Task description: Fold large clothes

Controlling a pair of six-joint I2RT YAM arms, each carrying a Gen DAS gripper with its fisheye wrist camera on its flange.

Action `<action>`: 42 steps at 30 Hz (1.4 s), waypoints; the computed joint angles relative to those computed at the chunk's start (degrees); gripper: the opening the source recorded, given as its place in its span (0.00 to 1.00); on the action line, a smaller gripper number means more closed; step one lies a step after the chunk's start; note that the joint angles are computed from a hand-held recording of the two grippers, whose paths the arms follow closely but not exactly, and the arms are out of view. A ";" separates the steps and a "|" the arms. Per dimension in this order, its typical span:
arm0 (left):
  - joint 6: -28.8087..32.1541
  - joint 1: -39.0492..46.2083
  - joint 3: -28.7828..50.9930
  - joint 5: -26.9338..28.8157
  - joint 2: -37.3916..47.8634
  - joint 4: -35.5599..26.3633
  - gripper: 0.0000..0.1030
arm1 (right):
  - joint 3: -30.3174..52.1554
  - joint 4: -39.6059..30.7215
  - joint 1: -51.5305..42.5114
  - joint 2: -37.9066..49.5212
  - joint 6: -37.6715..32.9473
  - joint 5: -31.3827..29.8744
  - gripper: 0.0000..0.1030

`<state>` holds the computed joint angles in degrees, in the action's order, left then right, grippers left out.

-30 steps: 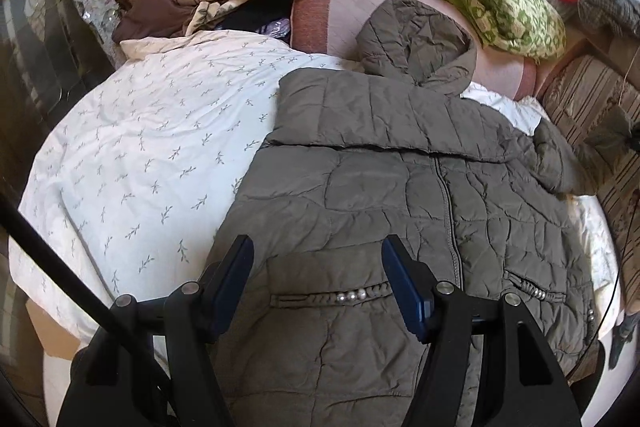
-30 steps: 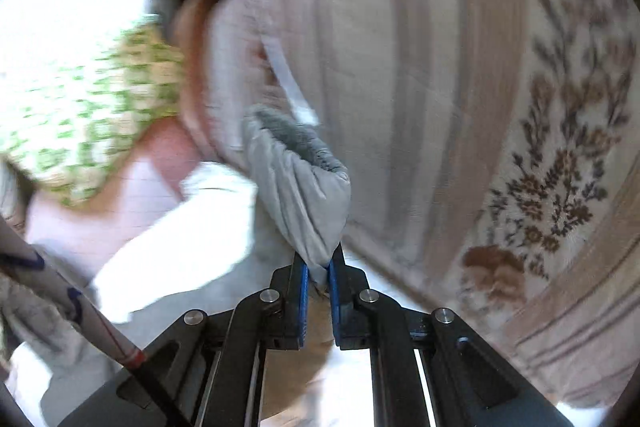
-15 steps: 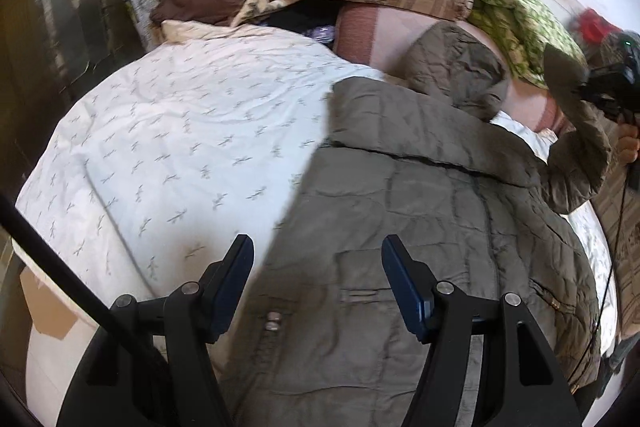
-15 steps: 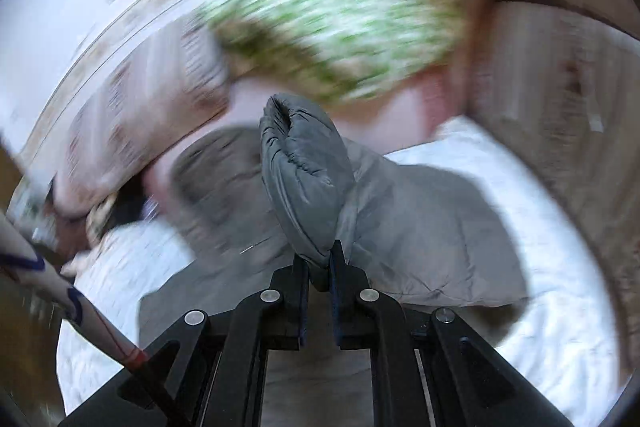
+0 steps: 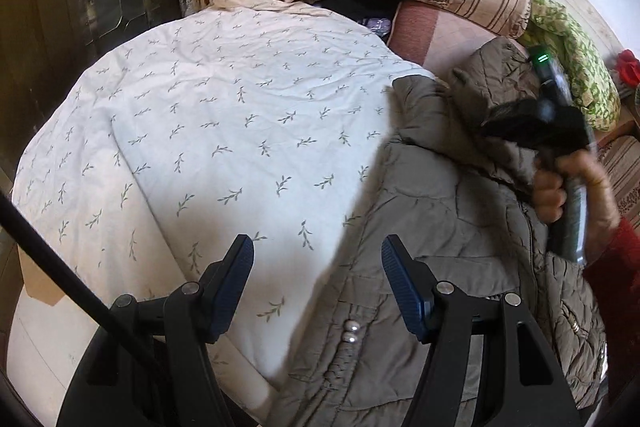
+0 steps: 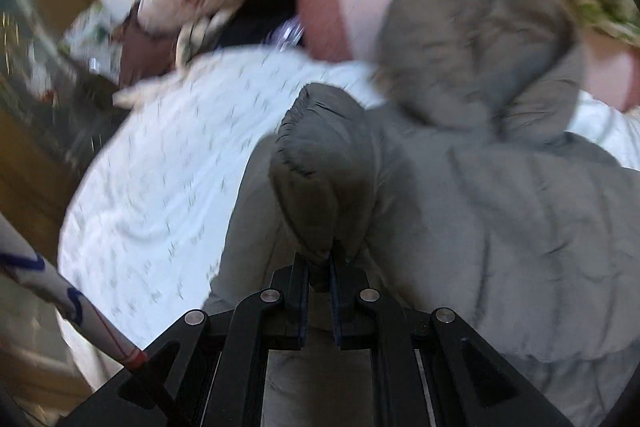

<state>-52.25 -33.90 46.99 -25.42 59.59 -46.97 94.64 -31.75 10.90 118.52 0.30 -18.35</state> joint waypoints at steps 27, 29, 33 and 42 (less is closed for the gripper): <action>27.57 13.56 64.75 19.73 66.12 1.97 0.71 | -2.81 5.02 -28.18 0.07 -5.70 6.86 0.56; 27.71 13.72 72.86 20.65 72.32 -3.29 0.52 | 0.88 4.02 -28.12 3.64 -6.25 7.18 0.56; 25.66 11.82 65.03 18.58 67.87 -0.52 0.39 | 2.94 4.37 -26.45 6.86 -7.20 6.61 0.56; 21.96 11.76 63.08 18.37 68.73 -0.58 0.54 | 1.77 8.78 -23.57 10.04 -9.48 8.10 0.60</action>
